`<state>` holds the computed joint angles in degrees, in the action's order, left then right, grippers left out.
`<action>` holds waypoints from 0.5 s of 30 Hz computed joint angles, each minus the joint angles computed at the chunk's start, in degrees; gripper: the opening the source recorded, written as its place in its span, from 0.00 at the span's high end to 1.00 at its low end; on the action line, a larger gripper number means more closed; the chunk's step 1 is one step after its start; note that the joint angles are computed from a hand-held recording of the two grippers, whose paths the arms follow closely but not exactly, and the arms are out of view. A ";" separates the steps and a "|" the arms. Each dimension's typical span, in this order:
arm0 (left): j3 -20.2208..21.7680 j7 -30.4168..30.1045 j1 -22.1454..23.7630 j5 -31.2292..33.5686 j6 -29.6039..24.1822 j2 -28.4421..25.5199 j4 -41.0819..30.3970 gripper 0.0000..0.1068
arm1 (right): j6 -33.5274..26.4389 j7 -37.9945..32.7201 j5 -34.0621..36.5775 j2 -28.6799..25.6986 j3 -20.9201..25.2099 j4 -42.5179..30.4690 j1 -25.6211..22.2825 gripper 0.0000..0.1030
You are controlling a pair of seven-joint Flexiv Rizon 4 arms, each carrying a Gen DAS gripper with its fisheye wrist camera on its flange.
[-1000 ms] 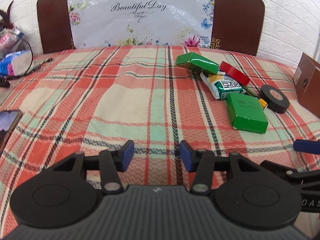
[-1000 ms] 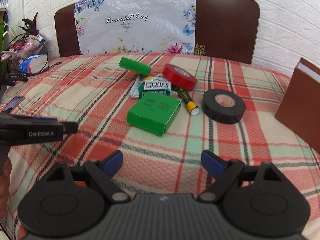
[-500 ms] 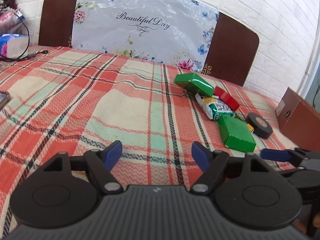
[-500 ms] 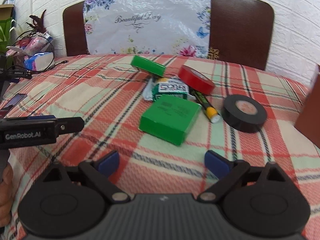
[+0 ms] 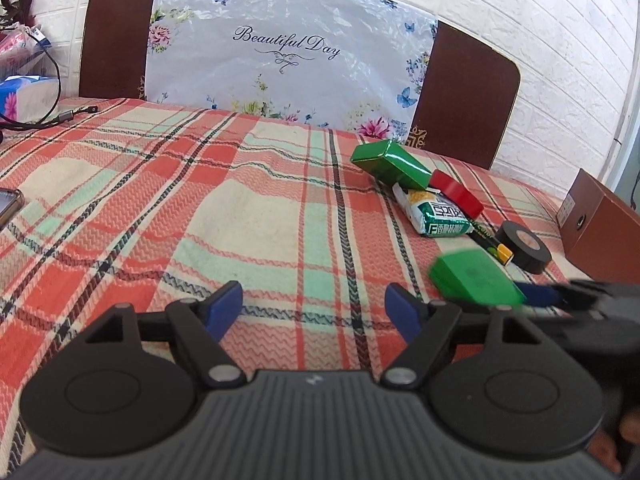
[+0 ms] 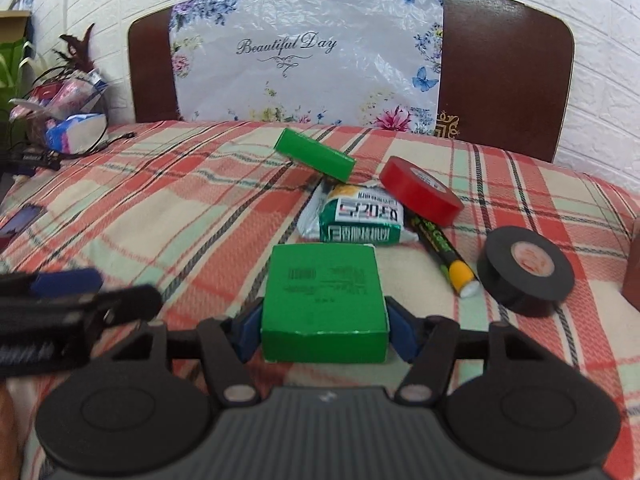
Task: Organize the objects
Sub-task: 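Carry the green box into the brown box and open the right gripper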
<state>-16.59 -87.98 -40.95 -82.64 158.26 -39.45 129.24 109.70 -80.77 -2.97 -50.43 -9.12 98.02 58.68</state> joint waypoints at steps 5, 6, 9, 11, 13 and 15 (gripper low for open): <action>-1.05 5.39 0.11 -3.08 -0.73 0.02 -2.10 0.23 | 7.09 -6.40 0.10 5.45 3.12 11.98 -2.29 0.40; -1.91 8.92 0.12 -5.71 -0.85 -0.01 -3.75 0.23 | 8.24 -7.65 1.04 6.27 3.39 13.79 -2.45 0.39; -3.72 8.68 0.20 -6.22 -4.28 2.58 -4.33 0.23 | 10.55 -10.38 4.46 7.87 4.26 17.36 -3.18 0.31; -2.64 -1.03 0.89 4.15 -10.70 5.93 -0.54 0.23 | 11.20 -11.62 5.52 8.41 5.49 18.52 -4.57 0.21; -2.14 -3.99 1.60 10.18 -16.53 7.58 -0.59 0.23 | 11.10 -11.51 5.55 8.62 7.71 18.66 -6.79 0.19; -2.06 -3.68 1.97 12.15 -22.19 8.05 -2.73 0.24 | 10.38 -11.50 5.69 8.73 8.50 18.29 -7.44 0.19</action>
